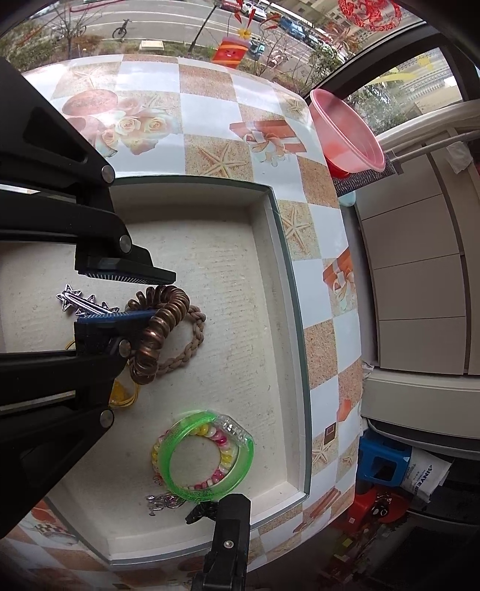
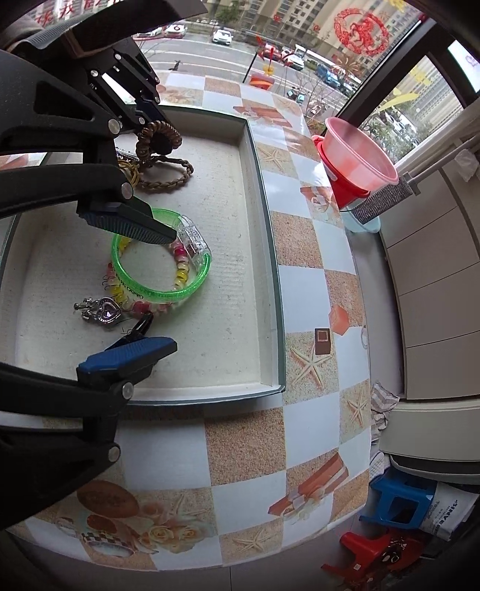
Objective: Organize jewelry
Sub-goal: 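Open both tools to release the bangle and coiled hair tie in the tray, then withdraw both tools toward the small heart pendant and bunny-ear clip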
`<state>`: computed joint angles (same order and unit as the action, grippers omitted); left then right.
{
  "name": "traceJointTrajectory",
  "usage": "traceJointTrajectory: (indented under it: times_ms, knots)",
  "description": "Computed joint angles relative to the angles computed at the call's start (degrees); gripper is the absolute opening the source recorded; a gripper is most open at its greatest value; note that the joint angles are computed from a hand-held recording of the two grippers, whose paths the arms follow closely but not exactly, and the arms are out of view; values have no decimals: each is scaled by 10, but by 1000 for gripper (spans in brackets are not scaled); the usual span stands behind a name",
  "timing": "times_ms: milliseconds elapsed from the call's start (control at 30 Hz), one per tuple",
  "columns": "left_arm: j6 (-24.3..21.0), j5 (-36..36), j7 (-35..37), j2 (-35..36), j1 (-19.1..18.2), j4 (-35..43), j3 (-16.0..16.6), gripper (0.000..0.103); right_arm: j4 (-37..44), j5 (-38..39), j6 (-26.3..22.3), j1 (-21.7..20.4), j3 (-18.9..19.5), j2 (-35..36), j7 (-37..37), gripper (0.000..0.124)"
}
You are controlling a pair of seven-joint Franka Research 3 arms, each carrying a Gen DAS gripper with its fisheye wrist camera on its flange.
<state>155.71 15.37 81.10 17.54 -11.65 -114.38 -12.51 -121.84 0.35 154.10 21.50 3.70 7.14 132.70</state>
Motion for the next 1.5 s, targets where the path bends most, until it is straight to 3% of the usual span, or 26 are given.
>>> traceJointTrajectory:
  times_ms: [67, 100, 133, 167, 233, 467, 567, 767, 833, 1000, 1233, 1500]
  knots:
    - [3, -4, 8, -3, 2, -4, -4, 27, -14, 12, 7, -1, 2, -13, -1, 56]
    - [4, 1, 5, -4, -1, -4, -2, 33, -20, 13, 9, -1, 3, -19, 2, 56]
    - [3, 13, -7, -5, -7, -4, 5, 77, -25, 12, 10, -1, 4, -24, 5, 56]
    - [11, 35, -34, -8, -17, -7, 17, 103, -32, 11, 12, -1, 5, -29, 9, 57]
    - [36, 47, -51, -15, -15, -16, 19, 103, -42, 12, 15, -2, 8, -37, 15, 57]
    - [29, 15, -22, -35, 2, -27, -1, 103, -71, 21, 19, -5, 18, -61, 33, 58]
    - [23, -8, -2, -52, 8, -42, -9, 103, -85, 26, 22, -5, 24, -75, 37, 79]
    - [18, -82, 44, -100, 20, -93, -19, 103, -128, 59, 54, -1, 38, -111, 44, 86]
    - [17, -109, 64, -119, 21, -115, -20, 103, -142, 57, 65, -2, 45, -125, 56, 103]
    - [12, -159, 110, -167, 15, -162, -10, 103, -169, -17, 75, -15, 78, -162, 139, 103]
    - [27, -167, 139, -251, -7, -248, 16, 103, -189, 13, 41, 4, 94, -201, 154, 103]
    - [9, -246, 245, -348, -53, -349, 75, 103, -223, 32, 11, 26, 121, -242, 189, 103]
